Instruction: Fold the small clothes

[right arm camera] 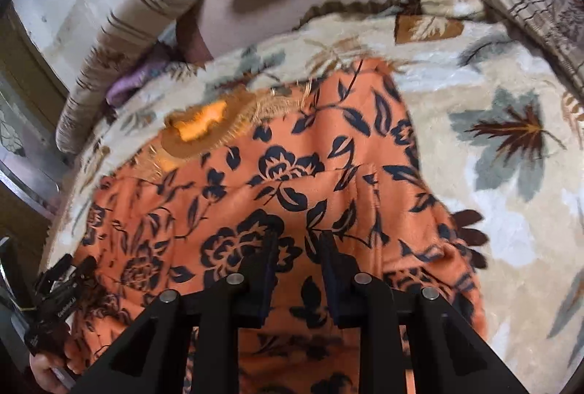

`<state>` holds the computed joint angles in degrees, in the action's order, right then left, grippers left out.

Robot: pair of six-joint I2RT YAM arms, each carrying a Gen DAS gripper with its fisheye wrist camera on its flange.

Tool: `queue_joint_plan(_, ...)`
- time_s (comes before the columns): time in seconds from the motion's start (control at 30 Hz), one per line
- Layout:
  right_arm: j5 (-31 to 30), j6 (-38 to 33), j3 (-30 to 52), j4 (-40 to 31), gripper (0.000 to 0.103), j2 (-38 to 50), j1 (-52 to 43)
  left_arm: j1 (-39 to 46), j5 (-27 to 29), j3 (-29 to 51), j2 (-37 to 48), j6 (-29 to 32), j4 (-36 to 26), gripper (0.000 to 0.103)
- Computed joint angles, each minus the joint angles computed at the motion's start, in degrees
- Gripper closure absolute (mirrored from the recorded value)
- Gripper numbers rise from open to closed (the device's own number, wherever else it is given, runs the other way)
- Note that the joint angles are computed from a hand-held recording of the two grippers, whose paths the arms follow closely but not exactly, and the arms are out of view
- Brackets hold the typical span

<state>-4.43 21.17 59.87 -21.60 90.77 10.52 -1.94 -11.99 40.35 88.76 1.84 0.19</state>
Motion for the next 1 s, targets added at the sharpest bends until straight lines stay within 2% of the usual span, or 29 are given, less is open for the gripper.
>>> queue_joint_plan(0.07,0.7,-0.7,-1.5,-0.1,0.076,-3.1,0.4,-0.9,-0.3,-2.1,-3.8,0.0,-0.2,0.028)
queue_joint_plan(0.17,-1.7,-1.3,-4.5,-0.2,0.076,-8.4,0.1,-2.6,-0.9,-5.7,-9.7,0.4,-0.5,0.028)
queue_joint_plan(0.23,-2.9,-0.9,-7.1,-0.7,0.076,-12.6,-0.3,-3.5,-1.2,-9.4,-14.2,0.4,-0.4,0.023)
queue_joint_plan(0.27,-3.5,-0.4,-8.4,-0.9,0.071,-14.3,-0.8,-3.9,-1.5,-11.3,-16.4,0.2,-0.9,0.020)
queue_joint_plan(0.33,-5.0,1.5,-11.7,-1.8,0.037,-18.8,-2.3,-4.3,-0.6,-14.9,-20.6,-0.2,-2.6,0.019)
queue_joint_plan(0.37,-5.4,2.8,-13.9,-1.3,0.024,-21.8,-3.0,-4.7,-0.4,-16.0,-22.0,-0.3,-3.4,0.019)
queue_joint_plan(0.5,-7.3,3.2,-17.9,-5.9,0.024,-31.3,-5.9,-4.9,0.6,-21.2,-31.0,0.1,-8.5,0.019)
queue_joint_plan(0.8,-16.5,-0.5,-21.5,-19.2,0.024,-48.8,-18.0,-0.1,5.0,-24.2,-60.4,-0.2,-32.6,0.019)
queue_joint_plan(1.0,-24.7,-8.1,-21.5,-28.8,0.024,-53.9,-29.2,7.2,7.9,-23.7,-69.2,4.4,-44.0,0.019)
